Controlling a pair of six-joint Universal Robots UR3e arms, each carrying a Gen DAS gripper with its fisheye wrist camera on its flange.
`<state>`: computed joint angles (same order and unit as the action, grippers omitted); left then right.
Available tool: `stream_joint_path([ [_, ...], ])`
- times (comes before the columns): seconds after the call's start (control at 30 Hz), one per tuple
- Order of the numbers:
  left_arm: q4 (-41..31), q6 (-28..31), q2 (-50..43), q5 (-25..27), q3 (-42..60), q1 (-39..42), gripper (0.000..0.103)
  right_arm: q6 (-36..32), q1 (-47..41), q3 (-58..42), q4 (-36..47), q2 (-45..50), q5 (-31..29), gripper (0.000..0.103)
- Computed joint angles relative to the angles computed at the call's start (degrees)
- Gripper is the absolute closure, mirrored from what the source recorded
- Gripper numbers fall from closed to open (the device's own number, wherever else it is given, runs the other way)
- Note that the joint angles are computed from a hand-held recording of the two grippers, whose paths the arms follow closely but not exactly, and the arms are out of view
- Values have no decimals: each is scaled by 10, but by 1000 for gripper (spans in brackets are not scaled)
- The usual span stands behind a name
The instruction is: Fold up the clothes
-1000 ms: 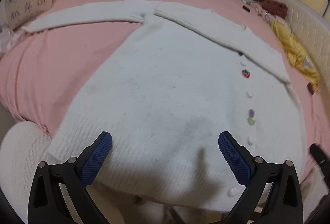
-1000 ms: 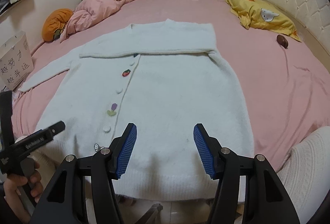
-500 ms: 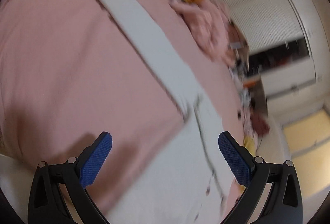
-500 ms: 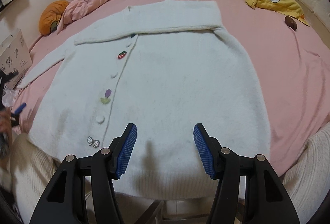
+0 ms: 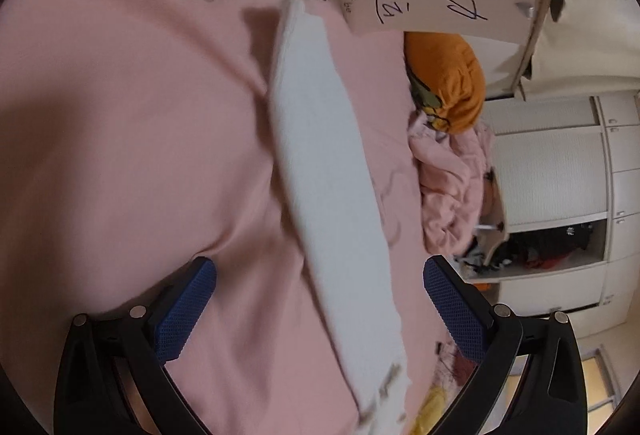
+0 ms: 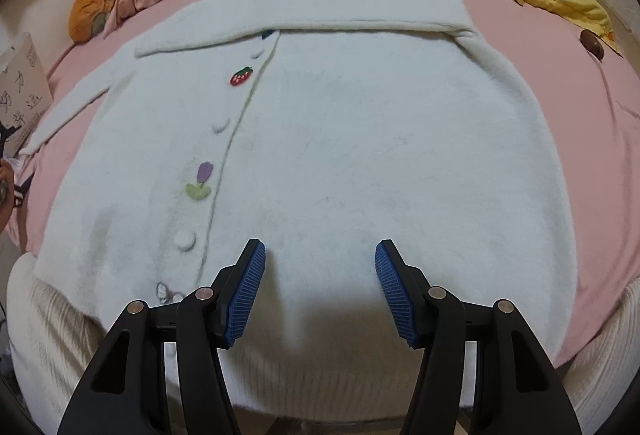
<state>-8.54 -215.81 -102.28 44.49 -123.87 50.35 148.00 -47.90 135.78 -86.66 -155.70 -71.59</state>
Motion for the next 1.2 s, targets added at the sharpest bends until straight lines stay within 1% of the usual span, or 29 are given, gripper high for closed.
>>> stream_joint_path([
  [0.03,7,-12,-30,24,40,-23,0,26,27,10,-41,20,-11,45],
  [0.07,5,-14,-60,33,77,-38,0,47,51,19,-77,37,-22,45],
  [0.13,-37,-3,-125,56,174,-70,0,88,102,34,-150,75,-49,43],
  [0.23,-76,7,-186,78,269,-84,0,117,148,47,-214,110,-76,38],
  [0.3,-80,14,-210,78,304,-85,0,130,170,51,-244,127,-89,37],
  [0.37,-85,36,-220,74,318,-83,0,133,178,53,-260,137,-93,36],
  [0.5,-91,93,-218,76,316,-87,0,127,167,55,-253,129,-81,36],
  [0.53,-88,98,-215,82,312,-88,4,124,164,56,-251,126,-78,36],
  [0.57,-81,101,-208,93,302,-88,11,126,167,56,-254,129,-80,36],
  [0.6,-84,104,-206,113,302,-91,35,124,164,55,-251,126,-78,36],
  [0.63,-87,104,-205,126,303,-93,74,119,158,55,-245,122,-74,36],
  [0.67,-92,100,-208,113,300,-85,93,115,151,54,-237,118,-69,36],
  [0.73,-101,91,-214,88,296,-71,91,105,138,51,-223,110,-61,36],
  [0.77,-99,89,-213,87,294,-70,91,107,139,51,-222,109,-60,36],
  [0.8,-100,92,-207,93,293,-73,92,123,154,51,-234,118,-66,36],
  [0.87,-99,107,-188,111,293,-89,92,123,152,49,-231,117,-64,36],
  [0.93,-100,121,-171,127,295,-107,92,106,128,43,-203,102,-46,36],
  [1.03,-108,119,-148,106,315,-143,92,83,93,37,-164,81,-20,36],
  [1.13,-169,139,-144,98,393,-213,92,51,54,29,-115,56,6,36],
  [1.2,-206,152,-152,89,448,-256,92,17,18,19,-64,31,30,36],
])
